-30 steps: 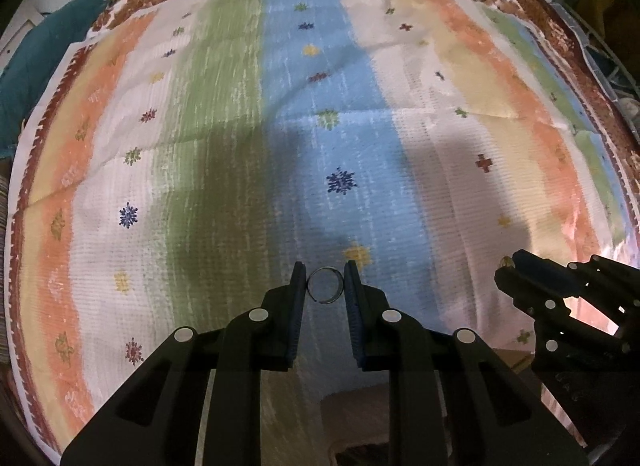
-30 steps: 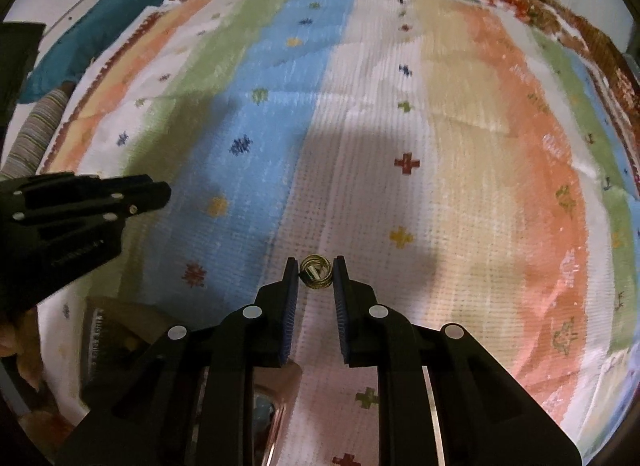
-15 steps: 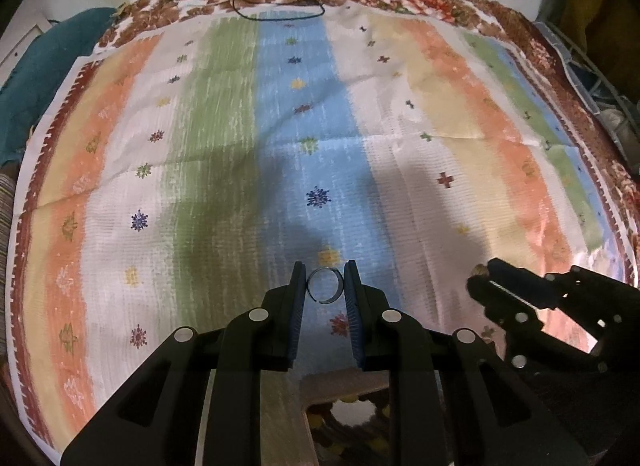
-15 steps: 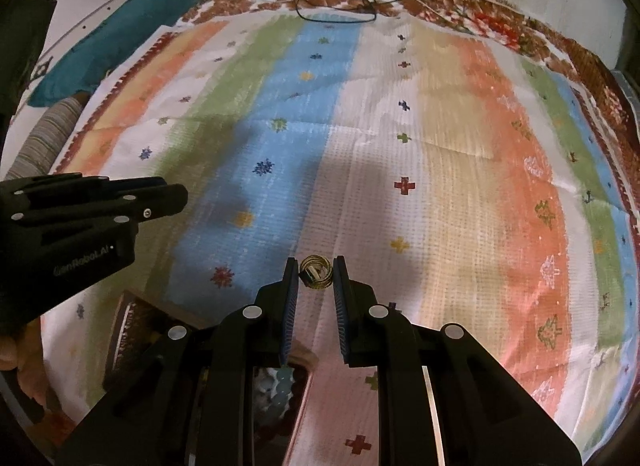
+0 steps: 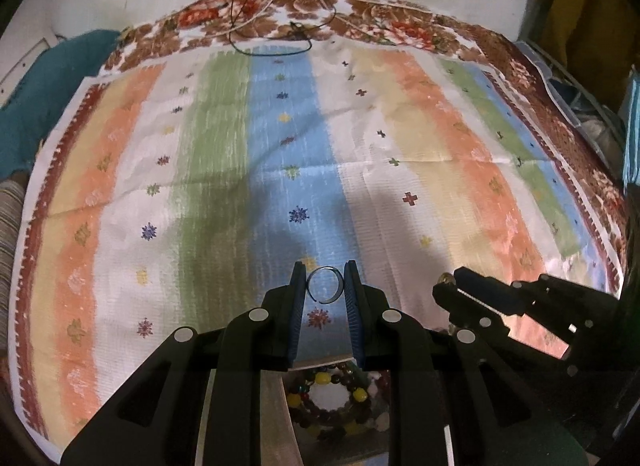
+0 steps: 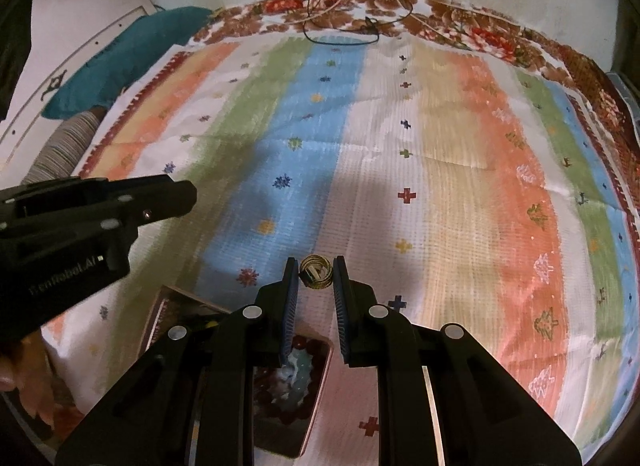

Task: Organize jewelry
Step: 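Carry the ring and charm over the silver tin with both tools, then drop the ring and charm into the tin by opening both tools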

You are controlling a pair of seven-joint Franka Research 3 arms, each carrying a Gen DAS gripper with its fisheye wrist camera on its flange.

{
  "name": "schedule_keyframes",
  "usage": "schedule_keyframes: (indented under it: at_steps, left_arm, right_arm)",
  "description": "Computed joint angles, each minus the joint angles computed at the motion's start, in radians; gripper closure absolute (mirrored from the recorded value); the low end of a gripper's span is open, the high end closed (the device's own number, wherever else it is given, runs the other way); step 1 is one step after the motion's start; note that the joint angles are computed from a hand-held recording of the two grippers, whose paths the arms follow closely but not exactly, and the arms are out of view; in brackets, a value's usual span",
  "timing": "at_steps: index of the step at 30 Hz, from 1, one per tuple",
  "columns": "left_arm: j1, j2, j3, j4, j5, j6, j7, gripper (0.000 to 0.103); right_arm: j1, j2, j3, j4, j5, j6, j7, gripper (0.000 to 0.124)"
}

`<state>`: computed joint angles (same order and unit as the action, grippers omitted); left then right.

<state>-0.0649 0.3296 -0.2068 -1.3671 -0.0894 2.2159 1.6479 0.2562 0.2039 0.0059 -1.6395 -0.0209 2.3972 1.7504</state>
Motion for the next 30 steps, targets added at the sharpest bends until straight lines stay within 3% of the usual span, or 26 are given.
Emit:
schedule_keyframes:
  at_steps: [18,30]
  left_arm:
    - [0.021,-0.216,0.012,-0.252,-0.168,0.105,0.135,0.084]
    - [-0.001,-0.299,0.044,-0.355,-0.226,0.130,0.172,0.084]
  right_arm:
    - [-0.014,-0.151,0.029,-0.169,0.082,0.090,-0.048,0.105]
    - [-0.012,-0.200,0.046,-0.231,0.148,0.091,-0.116,0.105]
